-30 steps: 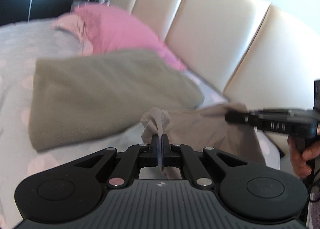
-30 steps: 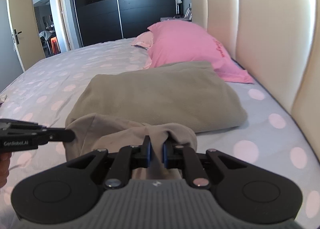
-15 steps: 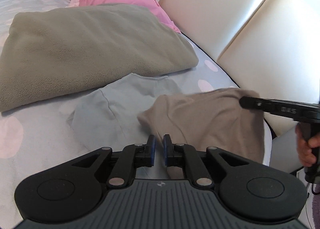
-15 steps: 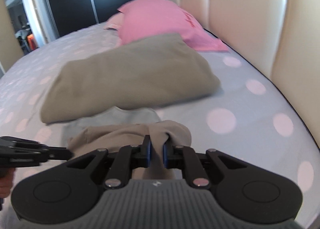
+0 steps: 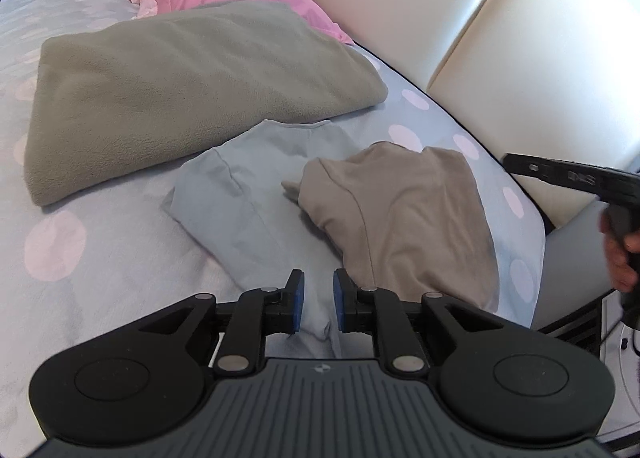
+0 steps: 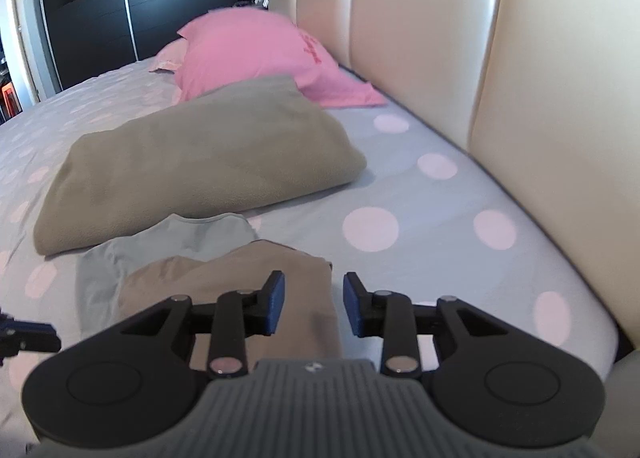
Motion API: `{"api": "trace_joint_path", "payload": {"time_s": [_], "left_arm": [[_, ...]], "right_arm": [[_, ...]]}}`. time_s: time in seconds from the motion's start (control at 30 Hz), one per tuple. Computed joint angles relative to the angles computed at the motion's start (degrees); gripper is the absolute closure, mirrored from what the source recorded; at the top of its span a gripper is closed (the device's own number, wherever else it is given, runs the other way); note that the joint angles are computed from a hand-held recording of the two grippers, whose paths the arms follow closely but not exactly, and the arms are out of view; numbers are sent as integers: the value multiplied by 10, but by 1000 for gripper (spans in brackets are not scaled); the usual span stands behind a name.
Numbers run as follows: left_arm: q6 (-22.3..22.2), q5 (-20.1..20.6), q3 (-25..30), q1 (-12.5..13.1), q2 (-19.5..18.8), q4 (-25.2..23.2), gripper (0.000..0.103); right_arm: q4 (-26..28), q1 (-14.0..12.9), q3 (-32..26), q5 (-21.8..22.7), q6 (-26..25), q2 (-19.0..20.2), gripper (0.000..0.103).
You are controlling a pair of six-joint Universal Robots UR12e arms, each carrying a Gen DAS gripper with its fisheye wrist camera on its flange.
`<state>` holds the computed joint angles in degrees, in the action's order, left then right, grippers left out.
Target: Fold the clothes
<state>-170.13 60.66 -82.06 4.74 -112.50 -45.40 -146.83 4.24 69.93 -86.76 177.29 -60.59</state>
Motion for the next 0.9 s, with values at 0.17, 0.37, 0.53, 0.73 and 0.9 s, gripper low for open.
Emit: {"api": "trace_joint_path", "payload": {"time_s": [0.17,0.37,0.53,0.73,0.9], "left_arm": [[-1,-8,-16,6,13,-5,90],[-4,-11,-40,13,32,-15,90],[-6,-2,-50,16,39,-27,90],[-11,-6,-57,18,42,-40,90],[-5,-4,-59,18,43,-49,90]], "right_arm": [[-13,11,56,18,-61,-40,75],[13,26,112,47,-124,-74,80],[29,43,133,37,-147,-78,73],[5,79,152,-54,-277,-69,70],[-28,92,161,-118,-331,-49,69]]}}
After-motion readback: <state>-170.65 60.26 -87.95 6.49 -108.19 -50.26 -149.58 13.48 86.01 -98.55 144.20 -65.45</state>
